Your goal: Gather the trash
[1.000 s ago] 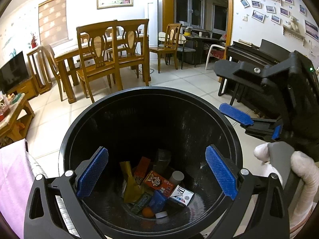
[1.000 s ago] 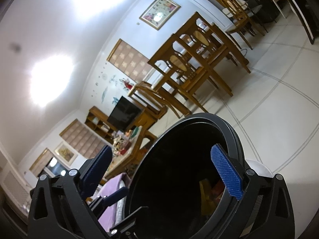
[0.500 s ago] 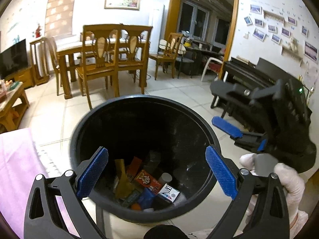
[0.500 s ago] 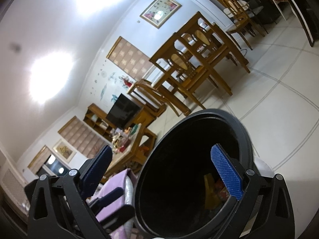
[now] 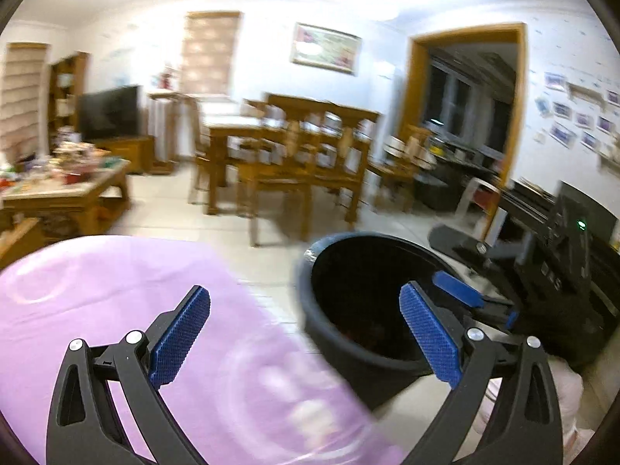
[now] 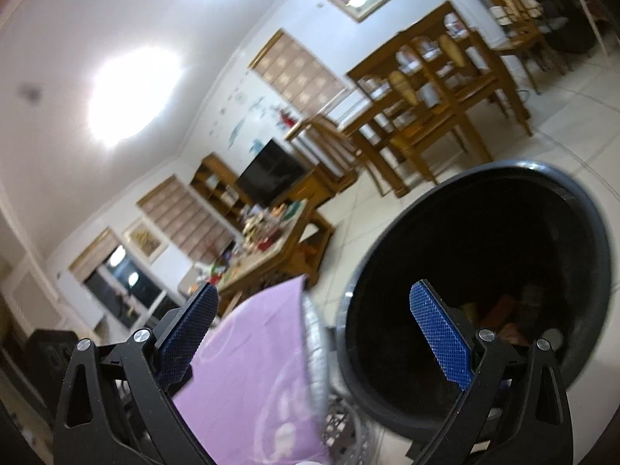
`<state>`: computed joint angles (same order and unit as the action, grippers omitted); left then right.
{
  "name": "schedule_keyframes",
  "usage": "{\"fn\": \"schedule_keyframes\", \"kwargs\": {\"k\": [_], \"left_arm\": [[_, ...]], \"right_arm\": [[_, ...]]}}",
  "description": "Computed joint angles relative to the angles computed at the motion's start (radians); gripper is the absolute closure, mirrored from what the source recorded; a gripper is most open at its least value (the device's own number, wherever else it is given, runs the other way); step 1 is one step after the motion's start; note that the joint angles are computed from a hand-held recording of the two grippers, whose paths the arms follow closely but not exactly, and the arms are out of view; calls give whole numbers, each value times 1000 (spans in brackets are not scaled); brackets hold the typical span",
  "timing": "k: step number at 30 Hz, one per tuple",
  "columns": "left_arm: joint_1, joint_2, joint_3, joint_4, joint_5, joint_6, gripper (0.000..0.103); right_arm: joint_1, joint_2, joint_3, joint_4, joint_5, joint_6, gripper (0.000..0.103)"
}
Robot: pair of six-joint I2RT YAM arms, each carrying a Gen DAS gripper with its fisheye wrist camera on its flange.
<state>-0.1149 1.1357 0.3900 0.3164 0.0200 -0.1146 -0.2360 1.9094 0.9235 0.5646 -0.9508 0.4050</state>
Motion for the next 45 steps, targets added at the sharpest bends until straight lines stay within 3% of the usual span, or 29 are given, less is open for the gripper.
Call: {"fn": "schedule_keyframes", "kwargs": {"k": [4, 8, 10, 16, 21, 23, 26, 33, 45], "left_arm": [[174, -167, -89, -15, -24, 28, 5], [430, -246, -130, -24, 74, 49, 5], [555, -240, -140, 0, 123, 72, 5], [814, -152, -136, 94, 218, 124, 5], [871, -53, -114, 171, 232, 117, 5], [920, -55, -126, 166, 276, 116, 5], [938, -54, -105, 119, 286, 112, 5], [914, -157, -150, 83, 204, 101, 5], [878, -144, -162, 104, 98, 105, 5]], "right_arm": [[145, -92, -53, -30, 114, -82, 5], [324, -188, -157, 55, 314, -166, 5], [436, -229, -196, 90, 437, -221, 5], [679, -182, -173, 165, 633, -282, 5], [815, -82, -101, 204, 753, -301, 5], [855, -60, -45, 141, 795, -317, 5], [884, -40, -26, 153, 818, -311, 5], [884, -47, -59, 207, 827, -324, 5], [880, -75, -84, 210, 816, -337, 5]]}}
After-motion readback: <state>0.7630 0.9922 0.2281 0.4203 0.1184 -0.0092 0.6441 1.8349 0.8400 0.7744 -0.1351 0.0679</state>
